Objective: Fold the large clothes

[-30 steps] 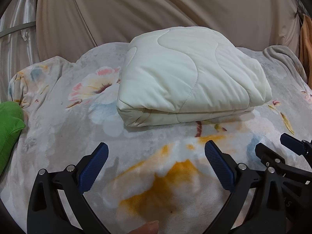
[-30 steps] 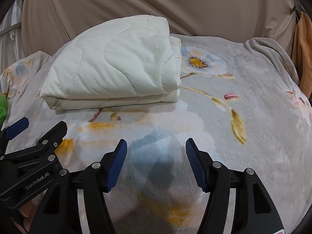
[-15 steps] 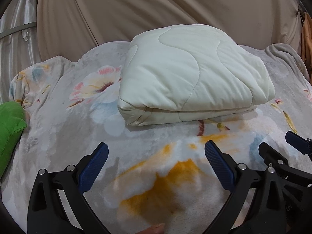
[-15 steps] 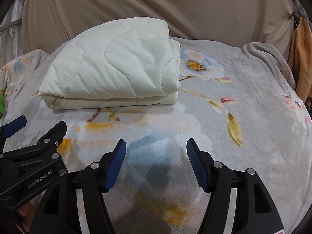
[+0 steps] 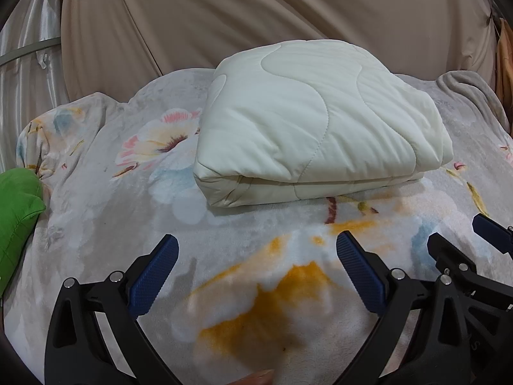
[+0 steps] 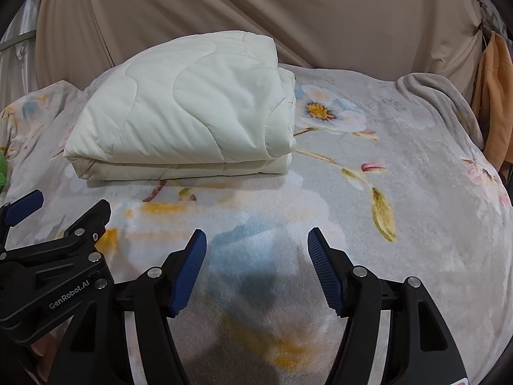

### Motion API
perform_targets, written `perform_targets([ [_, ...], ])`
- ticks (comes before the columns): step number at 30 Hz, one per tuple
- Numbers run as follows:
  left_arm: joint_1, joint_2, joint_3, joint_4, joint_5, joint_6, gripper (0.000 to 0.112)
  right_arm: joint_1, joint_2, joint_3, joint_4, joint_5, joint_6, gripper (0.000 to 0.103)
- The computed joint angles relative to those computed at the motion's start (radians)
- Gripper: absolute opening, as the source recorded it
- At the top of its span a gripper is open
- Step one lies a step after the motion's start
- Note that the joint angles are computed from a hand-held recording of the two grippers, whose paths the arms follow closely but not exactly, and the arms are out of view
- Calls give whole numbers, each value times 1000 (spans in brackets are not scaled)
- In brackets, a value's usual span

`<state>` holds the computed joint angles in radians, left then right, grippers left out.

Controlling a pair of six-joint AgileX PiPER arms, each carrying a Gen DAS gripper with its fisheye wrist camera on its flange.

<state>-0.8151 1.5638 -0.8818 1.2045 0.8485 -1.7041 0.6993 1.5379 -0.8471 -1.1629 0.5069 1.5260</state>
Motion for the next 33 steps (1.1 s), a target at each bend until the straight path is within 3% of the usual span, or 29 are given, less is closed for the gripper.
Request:
perform_targets([
  [33, 3, -4, 6, 2, -3, 3, 96, 6, -1, 4, -13, 9, 15, 64],
])
